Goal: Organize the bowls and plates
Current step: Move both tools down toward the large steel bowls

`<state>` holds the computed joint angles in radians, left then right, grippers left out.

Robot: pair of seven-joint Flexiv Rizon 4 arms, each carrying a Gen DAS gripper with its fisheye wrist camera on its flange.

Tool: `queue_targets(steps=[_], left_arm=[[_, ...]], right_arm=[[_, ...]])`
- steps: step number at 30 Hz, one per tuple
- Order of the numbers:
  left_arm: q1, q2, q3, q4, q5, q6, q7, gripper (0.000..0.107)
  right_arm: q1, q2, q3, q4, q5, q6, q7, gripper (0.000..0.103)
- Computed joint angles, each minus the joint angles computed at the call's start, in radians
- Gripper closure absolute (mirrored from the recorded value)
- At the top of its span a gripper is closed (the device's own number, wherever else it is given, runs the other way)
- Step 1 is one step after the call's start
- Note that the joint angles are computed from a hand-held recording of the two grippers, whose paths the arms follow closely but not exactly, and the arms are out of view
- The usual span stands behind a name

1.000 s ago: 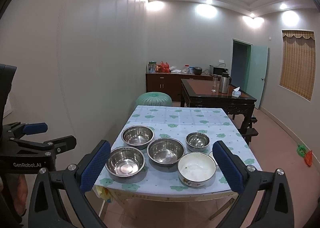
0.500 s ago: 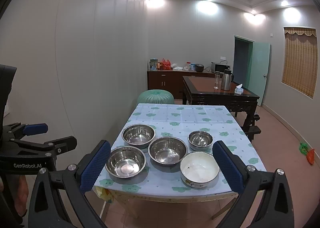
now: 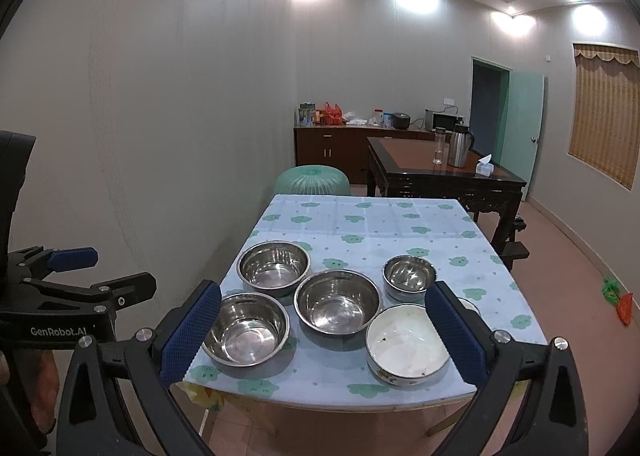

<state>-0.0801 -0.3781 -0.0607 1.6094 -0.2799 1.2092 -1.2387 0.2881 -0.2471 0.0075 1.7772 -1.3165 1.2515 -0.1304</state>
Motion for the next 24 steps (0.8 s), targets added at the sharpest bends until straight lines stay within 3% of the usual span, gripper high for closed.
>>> queue_targets(steps=[8,15,24], left_arm=[[0.024,-0.117,0.003,-0.158,-0.003,-0.106,-0.026,0.007],[0.049,-0.207,-0.004,-0.278,-0.009,-0.174,-0.004,0.007],[0.046,-0.318,0.028,-0.450,0.031,-0.289,-0.060,0.007]], right_arm=[[0.040,-0.107,-0.024,-0.110,0.129,-0.045,-0.125,0.001],[0.081,-0.219,-0.045,-0.251,0.329,-0.073,-0.277,0.001],[0.119,-0.340,-0.059,-0.413,0.565,-0.118,-0.463,0.001]])
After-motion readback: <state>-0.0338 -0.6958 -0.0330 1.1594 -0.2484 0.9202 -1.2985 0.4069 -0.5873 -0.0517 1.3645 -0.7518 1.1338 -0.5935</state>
